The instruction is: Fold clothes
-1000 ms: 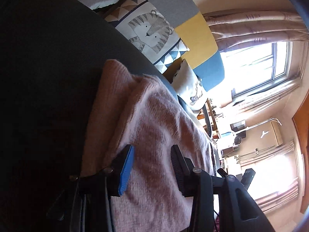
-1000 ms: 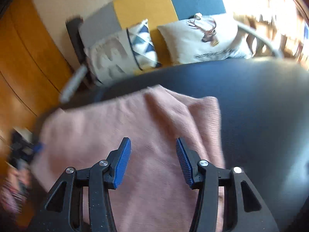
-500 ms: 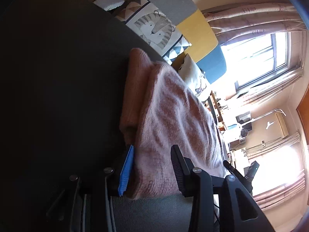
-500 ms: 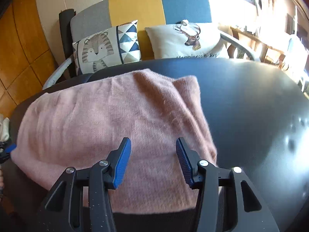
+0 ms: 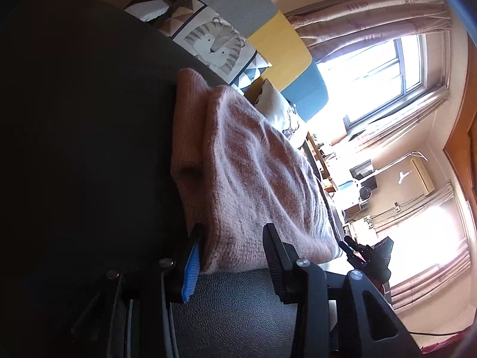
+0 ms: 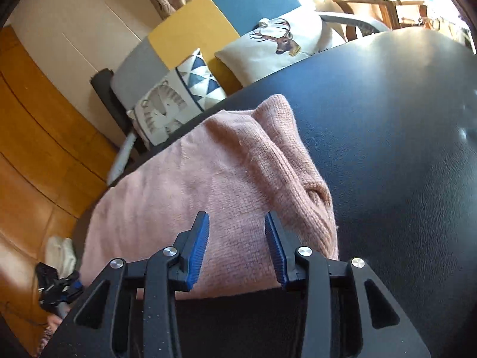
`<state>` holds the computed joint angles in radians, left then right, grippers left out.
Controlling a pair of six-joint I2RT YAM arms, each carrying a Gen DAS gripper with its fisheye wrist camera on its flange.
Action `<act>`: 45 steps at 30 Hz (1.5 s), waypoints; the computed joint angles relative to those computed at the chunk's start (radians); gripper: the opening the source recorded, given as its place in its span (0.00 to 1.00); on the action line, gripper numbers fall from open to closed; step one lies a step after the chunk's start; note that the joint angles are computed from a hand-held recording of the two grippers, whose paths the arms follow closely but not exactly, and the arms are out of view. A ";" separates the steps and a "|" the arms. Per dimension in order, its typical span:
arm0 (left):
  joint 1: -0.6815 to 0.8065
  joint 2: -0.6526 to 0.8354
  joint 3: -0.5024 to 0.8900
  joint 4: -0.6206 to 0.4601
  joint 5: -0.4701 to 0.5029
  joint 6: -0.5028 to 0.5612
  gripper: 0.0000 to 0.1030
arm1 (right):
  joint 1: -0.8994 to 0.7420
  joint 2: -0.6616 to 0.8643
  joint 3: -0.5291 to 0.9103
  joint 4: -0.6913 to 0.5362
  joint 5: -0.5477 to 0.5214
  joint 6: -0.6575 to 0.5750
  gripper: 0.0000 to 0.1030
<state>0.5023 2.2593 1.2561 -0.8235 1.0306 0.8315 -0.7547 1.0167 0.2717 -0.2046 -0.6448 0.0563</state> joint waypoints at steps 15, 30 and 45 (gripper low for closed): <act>-0.022 -0.077 0.070 -0.108 -0.267 0.352 0.09 | -0.141 -0.026 0.027 -0.165 0.011 -0.249 0.03; -0.010 -0.010 0.092 -0.137 -0.199 0.280 0.21 | -0.097 0.288 0.084 0.028 0.034 -0.320 0.25; -0.050 -0.046 0.045 -0.042 -0.216 0.227 0.23 | -0.076 0.304 0.111 -0.034 0.057 -0.412 0.13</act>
